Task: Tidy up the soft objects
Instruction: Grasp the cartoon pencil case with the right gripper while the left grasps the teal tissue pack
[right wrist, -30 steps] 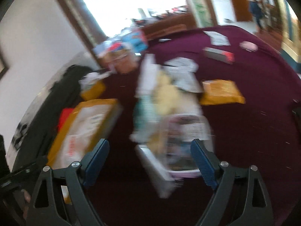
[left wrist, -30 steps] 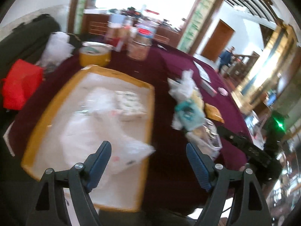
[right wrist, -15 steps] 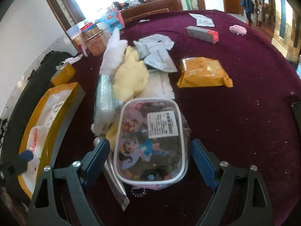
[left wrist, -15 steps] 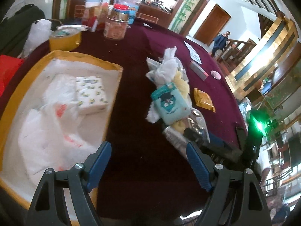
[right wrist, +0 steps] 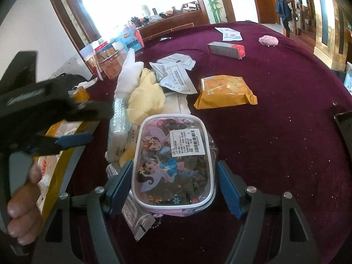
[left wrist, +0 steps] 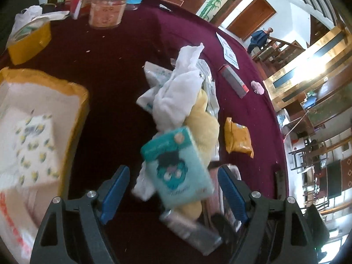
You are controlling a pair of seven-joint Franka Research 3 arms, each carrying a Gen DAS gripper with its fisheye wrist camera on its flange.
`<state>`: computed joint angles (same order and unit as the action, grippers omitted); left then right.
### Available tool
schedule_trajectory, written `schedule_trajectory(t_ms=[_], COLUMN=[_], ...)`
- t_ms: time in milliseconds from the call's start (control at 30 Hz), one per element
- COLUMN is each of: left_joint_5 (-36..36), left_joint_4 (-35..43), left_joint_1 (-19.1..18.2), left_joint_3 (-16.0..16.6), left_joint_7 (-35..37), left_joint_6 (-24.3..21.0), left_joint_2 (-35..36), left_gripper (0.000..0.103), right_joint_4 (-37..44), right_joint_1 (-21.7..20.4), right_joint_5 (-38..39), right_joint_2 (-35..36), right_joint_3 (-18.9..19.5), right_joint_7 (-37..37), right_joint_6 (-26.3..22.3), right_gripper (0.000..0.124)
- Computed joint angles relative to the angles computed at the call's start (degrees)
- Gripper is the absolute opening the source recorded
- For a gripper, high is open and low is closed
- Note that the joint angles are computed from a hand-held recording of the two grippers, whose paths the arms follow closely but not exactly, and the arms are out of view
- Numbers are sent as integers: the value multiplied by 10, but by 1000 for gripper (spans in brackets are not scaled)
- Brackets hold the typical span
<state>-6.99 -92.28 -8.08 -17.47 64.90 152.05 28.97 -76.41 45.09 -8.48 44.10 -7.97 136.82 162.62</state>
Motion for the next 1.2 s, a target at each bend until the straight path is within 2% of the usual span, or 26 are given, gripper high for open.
schedule_trajectory(t_ms=[100, 133, 167, 333, 400, 433, 467, 533, 633, 767, 800, 867, 933, 1067, 1200], left_joint_5=[15, 19, 14, -31, -31, -32, -34, -40, -58, -129, -144, -203, -231, -363, -387], left_joint_4=[30, 29, 18, -24, -19, -24, -33, -63, -91, -143, -148, -163, -175, -193, -218], left_joint_1=[-12, -14, -11, 17, 16, 17, 19, 22, 30, 71, 77, 111, 111, 147, 133], left_joint_3=[9, 11, 7, -15, -13, -13, -14, -16, -25, -65, -71, -105, -103, -141, -118], left_joint_7=[-13, -16, -16, 2, 4, 6, 12, 16, 26, 75, 83, 137, 155, 253, 279], left_joint_6=[-28, -33, -29, 6, -3, -3, 4, 32, 67, 129, 132, 140, 147, 142, 129], left_joint_2=[20, 19, 14, -6, 0, -3, -10, -32, -54, -87, -90, -103, -116, -148, -197], left_gripper=[74, 64, 62, 59, 61, 59, 52, 47, 47, 47, 47, 47, 47, 46, 46], right_joint_4=[-2, 1, -1, -21, -24, -27, -33, -39, -48, -57, -57, -59, -64, -78, -93], right_joint_1=[-4, -3, -4, 3, 11, 14, 20, 28, 37, 60, 63, 66, 74, 93, 114], right_joint_5=[2, 3, 4, 6, 3, 0, -4, -10, -14, -23, -24, -26, -29, -32, -21], right_joint_2=[-2, -1, -1, -11, -12, -14, -16, -18, -21, -22, -21, -21, -22, -24, -25], right_joint_3=[6, 5, 6, -7, -18, -23, -31, -42, -57, -89, -94, -99, -109, -133, -157], right_joint_7=[-10, -9, -10, 8, 20, 25, 32, 45, 61, 89, 93, 98, 105, 112, 101], right_joint_6=[2, -1, 2, 22, 25, 29, 33, 41, 61, 76, 77, 82, 90, 115, 147], right_gripper=[74, 74, 74, 74, 74, 74, 73, 73, 73, 73, 73, 73, 73, 73, 73])
